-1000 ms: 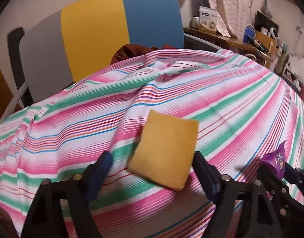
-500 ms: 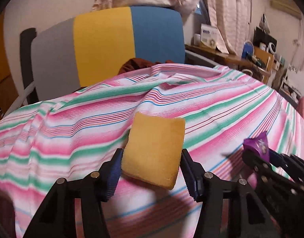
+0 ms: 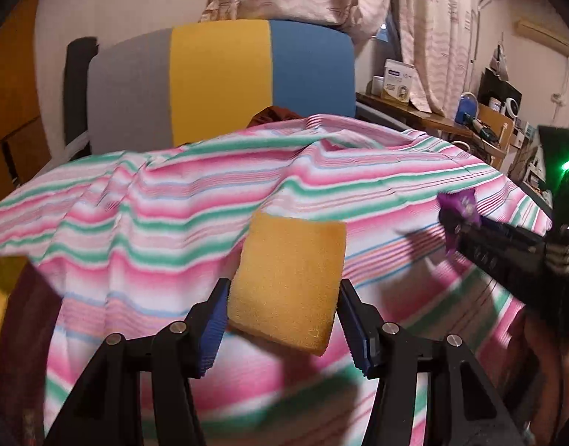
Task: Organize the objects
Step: 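Grasp the purple snack packet with the right tool while the left tool grasps the yellow sponge, then carry the sponge and purple packet into the gold tray and release both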
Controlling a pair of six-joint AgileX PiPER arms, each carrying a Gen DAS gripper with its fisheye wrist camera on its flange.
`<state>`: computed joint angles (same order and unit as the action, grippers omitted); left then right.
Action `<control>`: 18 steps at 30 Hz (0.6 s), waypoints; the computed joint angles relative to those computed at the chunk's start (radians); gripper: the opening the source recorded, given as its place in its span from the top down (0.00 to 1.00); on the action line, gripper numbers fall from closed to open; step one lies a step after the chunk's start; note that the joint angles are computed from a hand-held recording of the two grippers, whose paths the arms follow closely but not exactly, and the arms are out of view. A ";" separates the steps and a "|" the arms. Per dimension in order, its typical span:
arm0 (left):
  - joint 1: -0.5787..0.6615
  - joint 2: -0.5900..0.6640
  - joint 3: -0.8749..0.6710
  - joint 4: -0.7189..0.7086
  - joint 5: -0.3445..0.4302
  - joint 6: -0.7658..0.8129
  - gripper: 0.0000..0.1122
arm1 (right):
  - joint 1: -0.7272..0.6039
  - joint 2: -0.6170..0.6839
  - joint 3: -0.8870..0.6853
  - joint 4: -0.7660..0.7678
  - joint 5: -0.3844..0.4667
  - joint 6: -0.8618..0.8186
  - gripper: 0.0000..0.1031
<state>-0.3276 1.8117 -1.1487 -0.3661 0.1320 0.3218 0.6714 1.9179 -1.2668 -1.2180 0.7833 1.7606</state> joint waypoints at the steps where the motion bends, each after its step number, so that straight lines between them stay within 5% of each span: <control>1: 0.011 -0.013 0.022 -0.052 -0.005 0.049 0.49 | 0.011 -0.006 0.004 -0.013 0.008 0.010 0.66; 6: 0.070 -0.057 0.095 -0.398 0.009 0.362 0.49 | 0.065 -0.034 0.004 0.012 -0.020 -0.005 0.66; 14: 0.092 -0.110 0.163 -0.520 0.026 0.483 0.49 | 0.185 -0.030 -0.016 0.019 -0.074 0.116 0.66; 18: 0.133 -0.168 0.217 -0.593 0.078 0.537 0.49 | 0.246 0.014 -0.062 0.012 -0.014 0.111 0.66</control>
<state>-0.1943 1.6434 -0.9314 -0.9592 0.2096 0.8592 0.9178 1.9322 -1.3284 -1.2060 0.7694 1.8712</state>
